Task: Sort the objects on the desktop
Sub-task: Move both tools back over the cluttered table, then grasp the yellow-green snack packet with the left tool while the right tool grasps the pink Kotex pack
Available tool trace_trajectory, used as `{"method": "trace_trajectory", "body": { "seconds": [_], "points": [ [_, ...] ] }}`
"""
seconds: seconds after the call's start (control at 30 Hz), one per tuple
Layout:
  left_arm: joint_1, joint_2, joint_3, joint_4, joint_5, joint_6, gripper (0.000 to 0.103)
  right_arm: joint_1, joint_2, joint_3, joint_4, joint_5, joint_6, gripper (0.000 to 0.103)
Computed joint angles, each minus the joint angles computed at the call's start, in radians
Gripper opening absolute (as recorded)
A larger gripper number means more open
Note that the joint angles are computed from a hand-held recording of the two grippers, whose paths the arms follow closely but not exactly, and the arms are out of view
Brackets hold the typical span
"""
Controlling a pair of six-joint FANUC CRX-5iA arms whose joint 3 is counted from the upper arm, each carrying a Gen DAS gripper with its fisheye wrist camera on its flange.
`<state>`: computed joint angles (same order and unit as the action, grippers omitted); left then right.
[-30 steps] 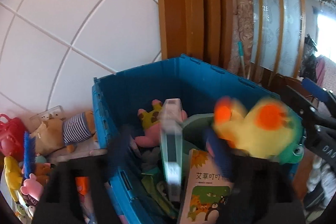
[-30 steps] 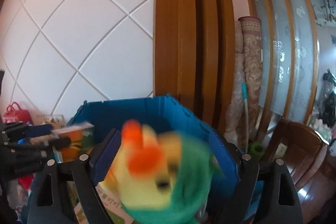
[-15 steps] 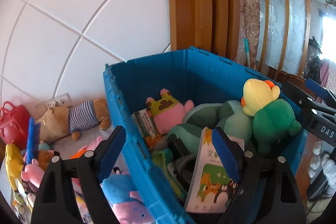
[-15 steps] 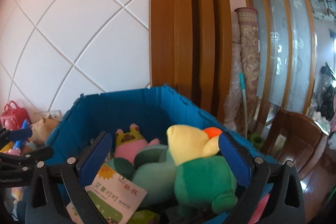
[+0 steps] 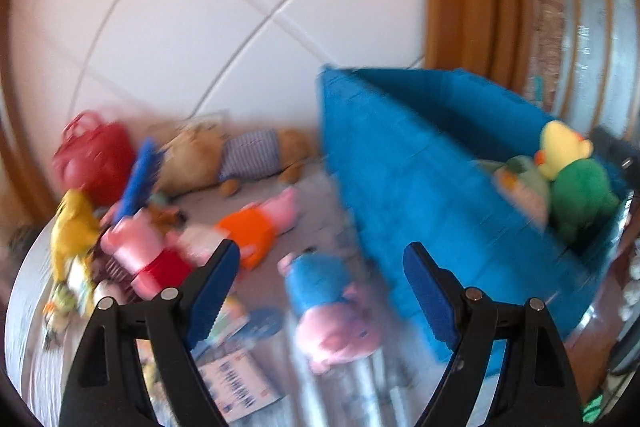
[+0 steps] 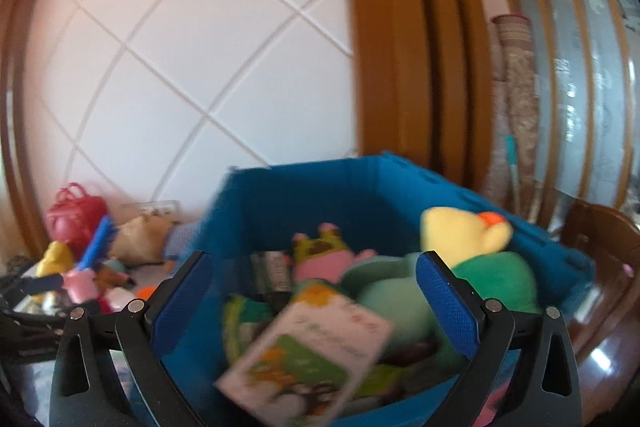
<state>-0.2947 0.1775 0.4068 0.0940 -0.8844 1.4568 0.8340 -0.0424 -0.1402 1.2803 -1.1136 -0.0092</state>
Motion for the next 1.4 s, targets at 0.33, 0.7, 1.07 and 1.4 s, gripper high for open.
{"method": "trace_trajectory", "body": {
  "seconds": [0.33, 0.7, 1.07, 1.4],
  "points": [
    [0.294, -0.149, -0.270, 0.065, 0.043, -0.146, 0.084, 0.077, 0.179, 0.071, 0.334, 0.073, -0.244, 0.103],
    [0.555, -0.080, -0.379, 0.247, -0.051, -0.505, 0.084, 0.192, 0.596, 0.610, -0.341, 0.032, 0.043, 0.103],
    [0.509, 0.032, -0.352, 0.240, -0.108, -0.447, 0.084, 0.162, 0.717, 0.764, -0.573, -0.023, 0.224, 0.103],
    [0.448, 0.071, -0.356, 0.108, -0.077, -0.096, 0.078, 0.065, 0.833, 0.936, -0.827, 0.025, 0.662, 0.103]
  ]
}}
